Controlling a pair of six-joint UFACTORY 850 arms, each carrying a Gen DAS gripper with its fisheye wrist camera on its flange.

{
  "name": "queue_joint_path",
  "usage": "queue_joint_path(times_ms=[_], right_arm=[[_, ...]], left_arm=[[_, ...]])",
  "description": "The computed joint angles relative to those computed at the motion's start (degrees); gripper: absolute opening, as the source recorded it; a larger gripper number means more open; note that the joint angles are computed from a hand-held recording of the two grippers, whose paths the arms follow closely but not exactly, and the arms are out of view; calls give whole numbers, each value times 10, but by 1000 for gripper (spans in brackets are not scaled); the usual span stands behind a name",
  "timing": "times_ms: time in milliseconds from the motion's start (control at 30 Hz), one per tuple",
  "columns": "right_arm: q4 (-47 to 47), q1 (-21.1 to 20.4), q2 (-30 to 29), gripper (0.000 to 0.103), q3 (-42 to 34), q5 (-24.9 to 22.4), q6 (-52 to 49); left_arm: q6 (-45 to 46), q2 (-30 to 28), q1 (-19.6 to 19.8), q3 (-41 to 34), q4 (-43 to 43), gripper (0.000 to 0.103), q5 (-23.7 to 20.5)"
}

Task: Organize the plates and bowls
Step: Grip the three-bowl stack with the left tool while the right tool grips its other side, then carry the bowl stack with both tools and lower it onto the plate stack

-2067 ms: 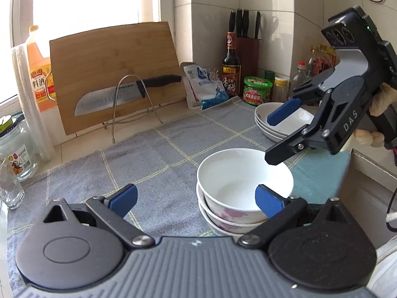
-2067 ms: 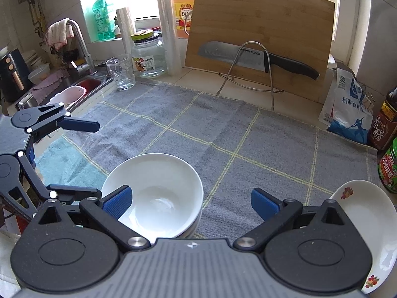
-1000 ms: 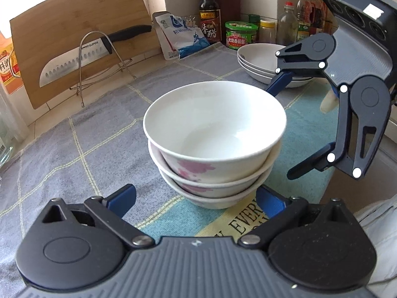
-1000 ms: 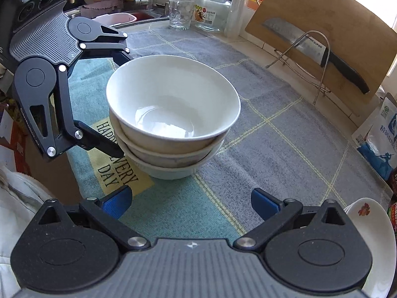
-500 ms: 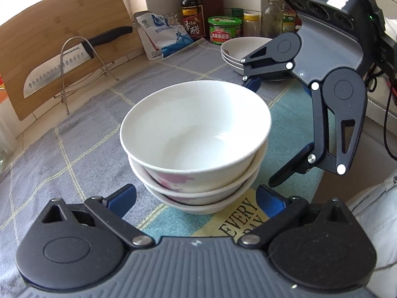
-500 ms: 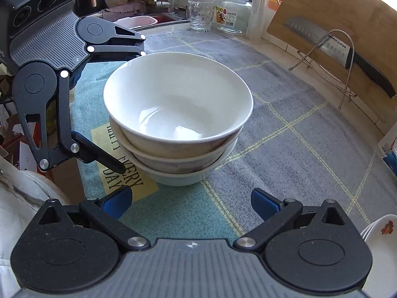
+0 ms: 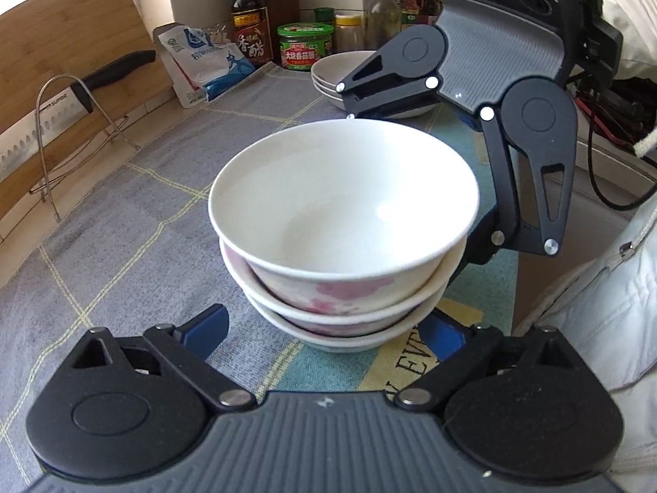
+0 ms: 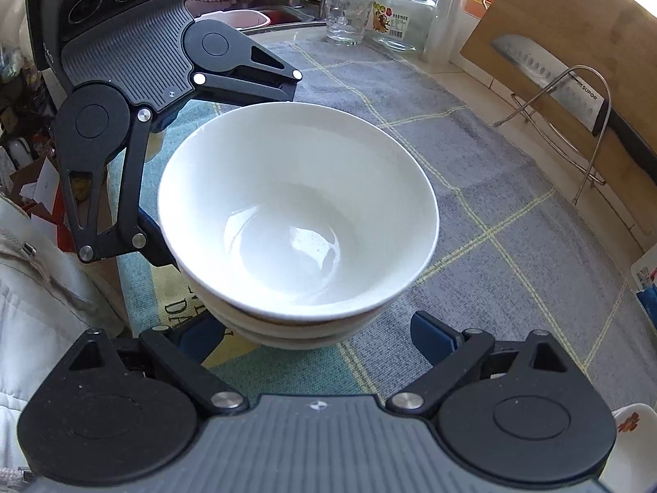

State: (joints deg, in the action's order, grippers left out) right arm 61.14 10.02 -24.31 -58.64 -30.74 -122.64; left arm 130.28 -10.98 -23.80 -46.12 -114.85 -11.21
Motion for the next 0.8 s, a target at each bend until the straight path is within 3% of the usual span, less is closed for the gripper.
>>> queue_joint_path(times_ms=[367,800], right_arm=[[-75,15,9,92,-4,11,79],[-106,12,-8,88,-28,-30,110]], left_arm=[[-103,-28,39,-30,198,91,-93],[-132,-40,49,-47,256,89,-121]])
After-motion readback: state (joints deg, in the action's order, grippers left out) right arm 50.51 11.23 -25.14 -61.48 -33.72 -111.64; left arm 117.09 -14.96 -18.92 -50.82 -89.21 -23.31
